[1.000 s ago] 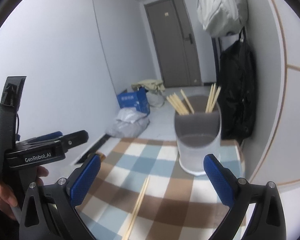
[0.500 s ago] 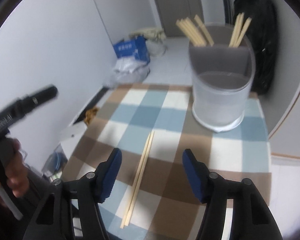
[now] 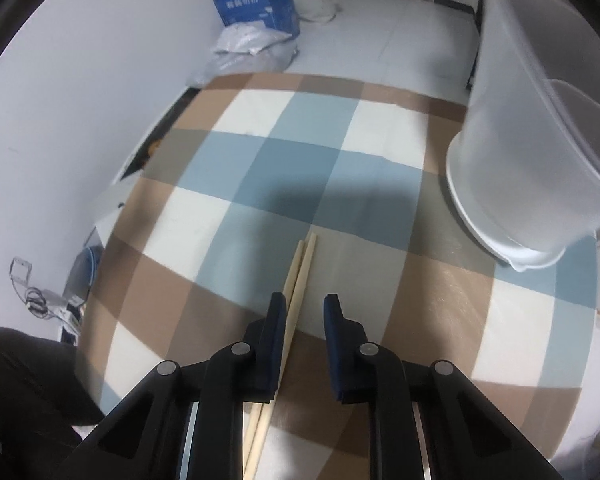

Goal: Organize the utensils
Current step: 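Grasp one chopstick with the right gripper and lift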

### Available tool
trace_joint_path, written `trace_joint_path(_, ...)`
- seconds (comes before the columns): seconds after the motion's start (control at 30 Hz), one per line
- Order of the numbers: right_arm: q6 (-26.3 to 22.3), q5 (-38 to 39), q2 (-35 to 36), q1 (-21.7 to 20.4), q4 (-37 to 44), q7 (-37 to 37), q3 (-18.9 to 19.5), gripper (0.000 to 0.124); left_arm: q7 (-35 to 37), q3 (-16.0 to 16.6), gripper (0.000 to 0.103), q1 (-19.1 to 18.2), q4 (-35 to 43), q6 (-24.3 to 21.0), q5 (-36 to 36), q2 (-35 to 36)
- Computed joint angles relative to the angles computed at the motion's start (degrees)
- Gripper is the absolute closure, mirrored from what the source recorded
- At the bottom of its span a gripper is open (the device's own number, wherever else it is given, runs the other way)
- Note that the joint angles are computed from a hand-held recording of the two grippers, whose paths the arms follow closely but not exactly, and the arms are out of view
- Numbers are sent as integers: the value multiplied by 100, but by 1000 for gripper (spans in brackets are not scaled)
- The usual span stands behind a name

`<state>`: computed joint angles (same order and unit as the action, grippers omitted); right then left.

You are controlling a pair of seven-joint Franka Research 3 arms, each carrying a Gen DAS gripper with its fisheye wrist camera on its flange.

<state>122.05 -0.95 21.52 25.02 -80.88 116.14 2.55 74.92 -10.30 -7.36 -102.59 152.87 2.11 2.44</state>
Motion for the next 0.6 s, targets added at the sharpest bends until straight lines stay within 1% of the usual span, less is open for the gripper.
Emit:
trace_joint_path(0.1,-352,-38,204,9,314,13,-26,105,115,-11,6,16,75,-114,-169,54)
trace_joint_path(0.17,-462,-37,305,20,491,0,-30,105,211,-15,6,34,84,-149,-296,57)
trace_joint_path(0.33,-1055,-344,689,180,1201,-57,-120,105,280,-2,6,65,167,-252,-435,87)
trace_joint_path(0.43,-1399,-491,917,275,1626,37,-202,105,310,7,6,103,210,-334,-609,98)
trace_joint_path(0.5,-1812,-549,1176,330,2083,96,-240,103,327,17,6,133,215,-376,-736,93)
trace_joint_path(0.6,-2091,-865,1437,495,2515,-37,-345,104,319,40,6,183,199,-409,-922,78)
